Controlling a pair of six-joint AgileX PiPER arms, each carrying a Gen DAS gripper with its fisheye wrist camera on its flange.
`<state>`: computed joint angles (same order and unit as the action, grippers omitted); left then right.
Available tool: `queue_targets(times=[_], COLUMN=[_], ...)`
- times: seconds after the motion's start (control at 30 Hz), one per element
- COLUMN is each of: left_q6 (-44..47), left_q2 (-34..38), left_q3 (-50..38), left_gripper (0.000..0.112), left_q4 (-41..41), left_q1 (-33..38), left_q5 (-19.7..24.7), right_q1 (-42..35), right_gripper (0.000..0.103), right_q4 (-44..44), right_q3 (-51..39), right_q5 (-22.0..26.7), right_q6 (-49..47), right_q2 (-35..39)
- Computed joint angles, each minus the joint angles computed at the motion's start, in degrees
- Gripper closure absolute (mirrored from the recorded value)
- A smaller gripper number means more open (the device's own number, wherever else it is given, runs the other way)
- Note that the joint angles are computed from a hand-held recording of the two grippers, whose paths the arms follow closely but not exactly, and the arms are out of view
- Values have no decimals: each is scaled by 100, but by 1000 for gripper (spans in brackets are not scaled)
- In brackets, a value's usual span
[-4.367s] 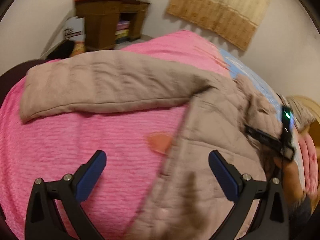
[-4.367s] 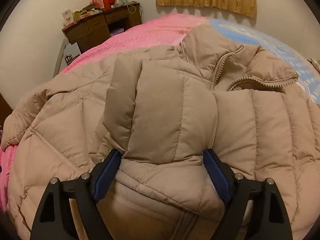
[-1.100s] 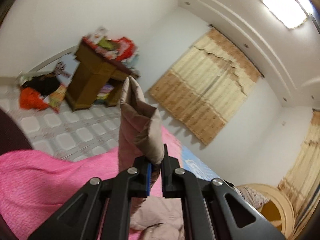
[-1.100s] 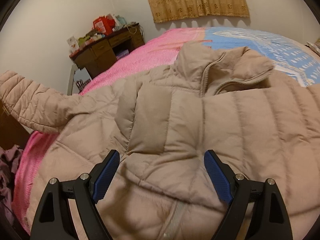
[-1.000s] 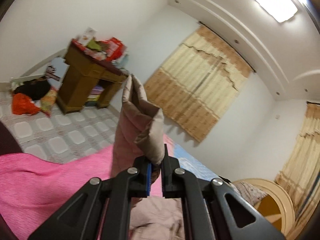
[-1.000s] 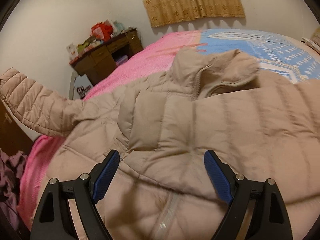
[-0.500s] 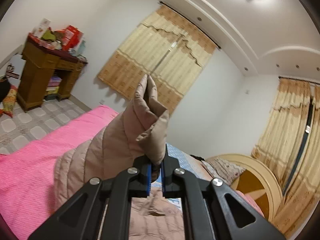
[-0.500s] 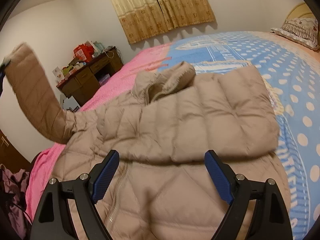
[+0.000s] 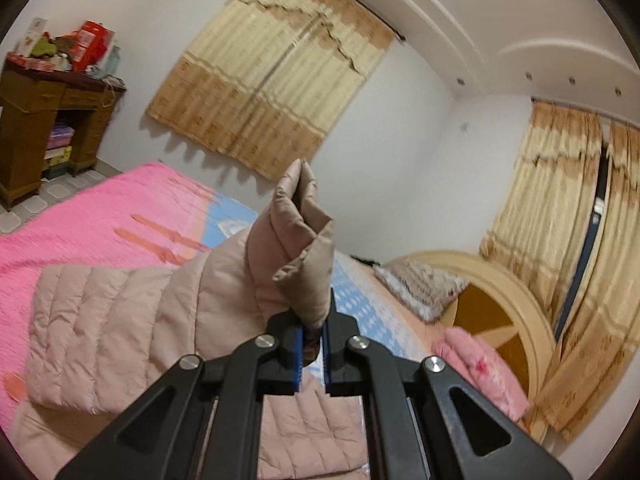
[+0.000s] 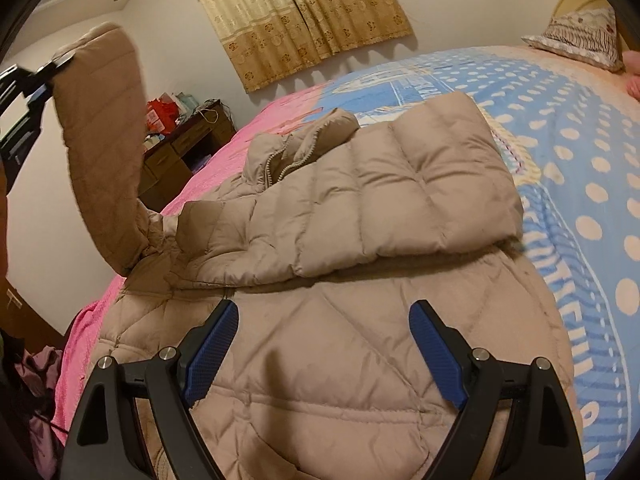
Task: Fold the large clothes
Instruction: 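Grasp the other sleeve cuff with the left tool and lift it across the jacket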
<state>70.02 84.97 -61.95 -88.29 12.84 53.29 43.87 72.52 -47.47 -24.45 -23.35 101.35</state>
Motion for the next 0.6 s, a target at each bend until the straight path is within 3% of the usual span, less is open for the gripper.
queue_targets(times=[0.33, 0.6], left_q6=[513, 189], left_q2=[-142, 158], left_q3=[730, 825], left_gripper=[106, 106], left_q4=[436, 1029], left_q1=[-1449, -2325], left_q5=[-1255, -2004], right_q1=[-49, -113], right_gripper=[15, 15], right_q4=[-1306, -2636], right_q3=[275, 678], right_q5=[-169, -577], right_q6=[1525, 3075], right_q2=[195, 231])
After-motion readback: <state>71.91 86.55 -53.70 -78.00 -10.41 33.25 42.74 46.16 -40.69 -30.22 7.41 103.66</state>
